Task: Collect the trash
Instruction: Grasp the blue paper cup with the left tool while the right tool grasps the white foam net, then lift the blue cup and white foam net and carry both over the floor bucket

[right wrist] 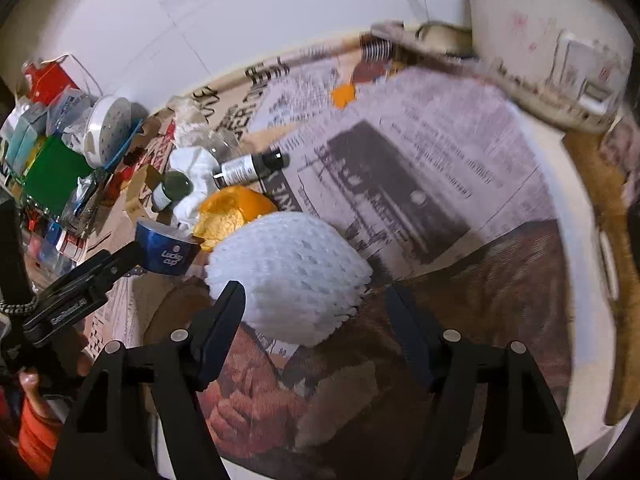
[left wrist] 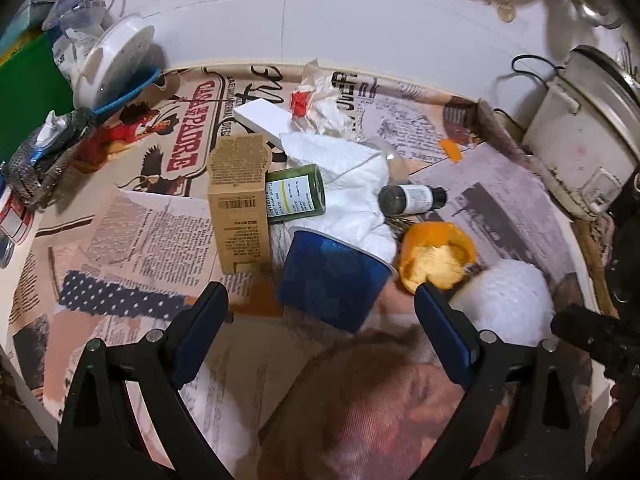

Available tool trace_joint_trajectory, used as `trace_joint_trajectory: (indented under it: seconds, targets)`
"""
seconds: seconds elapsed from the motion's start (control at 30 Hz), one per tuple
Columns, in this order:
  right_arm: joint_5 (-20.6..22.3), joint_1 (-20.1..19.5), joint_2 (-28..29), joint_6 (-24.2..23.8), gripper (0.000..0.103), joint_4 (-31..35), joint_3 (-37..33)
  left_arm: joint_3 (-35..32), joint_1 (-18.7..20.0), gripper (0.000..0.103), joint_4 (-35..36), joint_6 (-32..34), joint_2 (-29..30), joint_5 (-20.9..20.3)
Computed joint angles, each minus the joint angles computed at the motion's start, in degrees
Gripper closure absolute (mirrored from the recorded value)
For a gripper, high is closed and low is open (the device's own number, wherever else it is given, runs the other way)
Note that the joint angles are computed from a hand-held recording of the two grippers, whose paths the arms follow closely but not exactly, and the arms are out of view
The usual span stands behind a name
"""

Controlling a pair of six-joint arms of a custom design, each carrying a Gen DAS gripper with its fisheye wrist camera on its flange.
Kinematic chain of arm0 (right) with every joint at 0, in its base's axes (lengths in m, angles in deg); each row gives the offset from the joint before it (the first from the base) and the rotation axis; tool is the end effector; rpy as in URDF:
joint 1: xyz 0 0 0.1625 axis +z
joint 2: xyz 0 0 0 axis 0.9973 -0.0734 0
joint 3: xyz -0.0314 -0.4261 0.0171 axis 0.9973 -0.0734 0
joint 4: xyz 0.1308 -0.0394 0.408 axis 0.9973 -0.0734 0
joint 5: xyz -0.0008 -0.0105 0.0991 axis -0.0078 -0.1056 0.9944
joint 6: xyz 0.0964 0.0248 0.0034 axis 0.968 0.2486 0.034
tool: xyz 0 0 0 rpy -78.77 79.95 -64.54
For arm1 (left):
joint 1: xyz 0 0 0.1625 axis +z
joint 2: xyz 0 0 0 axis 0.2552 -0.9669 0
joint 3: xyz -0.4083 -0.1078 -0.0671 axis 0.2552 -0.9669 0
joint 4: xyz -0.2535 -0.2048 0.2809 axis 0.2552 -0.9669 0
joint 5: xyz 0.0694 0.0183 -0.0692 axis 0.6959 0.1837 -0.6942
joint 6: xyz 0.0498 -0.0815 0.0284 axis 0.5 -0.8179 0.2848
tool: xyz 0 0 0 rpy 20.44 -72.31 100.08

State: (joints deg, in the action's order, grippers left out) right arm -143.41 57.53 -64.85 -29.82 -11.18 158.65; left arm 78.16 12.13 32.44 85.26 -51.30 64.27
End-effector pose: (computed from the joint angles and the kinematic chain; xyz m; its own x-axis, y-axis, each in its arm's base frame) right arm 0.5853 -0.3404 0.4203 -0.9199 -0.0452 0.3896 -0.2194 0.8827 -0.4156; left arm -0.4363 -0.4555 0.5297 -0.7703 0.0338 -0.6368 0.4002 0.8030 -0.4415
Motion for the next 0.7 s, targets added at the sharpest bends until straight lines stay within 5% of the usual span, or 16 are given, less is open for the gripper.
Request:
trace_joint_trajectory:
  seconds: [0.13,0.33,0.57,0.7]
  targets:
    - [3.6,-1.6,-0.4,-0.3,0.040,-1.9,1.1,-1.5,1.3,0.019,-1.4,2.5,1.1,0.9]
    - [8.2,-2.9,-0.9,-0.1,0.066,-5.5,2.9,-2.3,2.2,0.040,-4.0,7.2,1.5,2.9]
    - [5.1,-0.9,0.5,0.3,0.096,-4.9,1.8,1.7,0.8,0.040,-5.6,7.0,-1.8,3.4]
    - [1.0,1.4,1.9,2.1,0.096,-3.4,-0.1,3.7,-0.7,0.041,-5.0,7.0,-4.2,3.6]
